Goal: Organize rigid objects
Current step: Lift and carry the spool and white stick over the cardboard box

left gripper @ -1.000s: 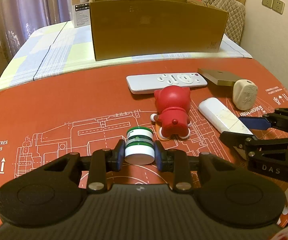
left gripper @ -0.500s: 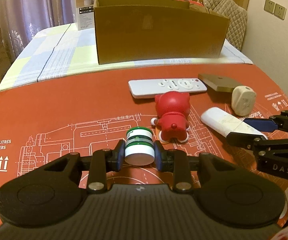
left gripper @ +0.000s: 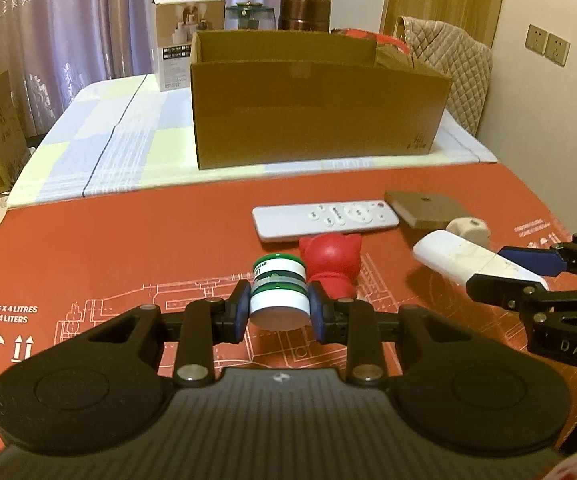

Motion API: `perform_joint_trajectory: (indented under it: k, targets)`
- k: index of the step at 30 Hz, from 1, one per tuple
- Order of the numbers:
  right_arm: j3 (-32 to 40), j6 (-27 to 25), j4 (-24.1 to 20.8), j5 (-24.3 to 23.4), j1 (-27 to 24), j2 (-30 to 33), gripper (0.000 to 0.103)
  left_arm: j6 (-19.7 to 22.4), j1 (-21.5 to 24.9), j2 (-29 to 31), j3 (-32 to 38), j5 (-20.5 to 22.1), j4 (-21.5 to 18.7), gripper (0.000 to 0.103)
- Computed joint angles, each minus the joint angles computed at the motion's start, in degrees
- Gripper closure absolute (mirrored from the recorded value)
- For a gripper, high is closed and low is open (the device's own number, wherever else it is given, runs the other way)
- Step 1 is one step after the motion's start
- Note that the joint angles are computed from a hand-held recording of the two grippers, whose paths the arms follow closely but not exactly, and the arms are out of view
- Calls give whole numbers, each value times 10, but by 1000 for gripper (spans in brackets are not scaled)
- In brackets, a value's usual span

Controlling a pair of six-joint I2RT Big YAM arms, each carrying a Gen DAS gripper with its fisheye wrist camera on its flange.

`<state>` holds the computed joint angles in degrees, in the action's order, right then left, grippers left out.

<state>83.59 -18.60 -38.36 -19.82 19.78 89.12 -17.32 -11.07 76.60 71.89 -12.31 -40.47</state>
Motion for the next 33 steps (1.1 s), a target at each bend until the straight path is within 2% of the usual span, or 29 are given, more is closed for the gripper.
perform_joint_trajectory:
  k: [9,19,27,33]
  targets:
    - [26,17,-2,-7,-5,-14,66,2,-9,-7,39,-16,-24,77]
    - [83,44,-34,-33,-19,-11,66,2,-16,0,98,-20,-56,77]
    - [199,77,-85,-49,-34,44,66,14,-6,42,183,0,-88,77]
    - [343,94,-144,-58,-39,129,66,24,16,102,283,28,-118,77]
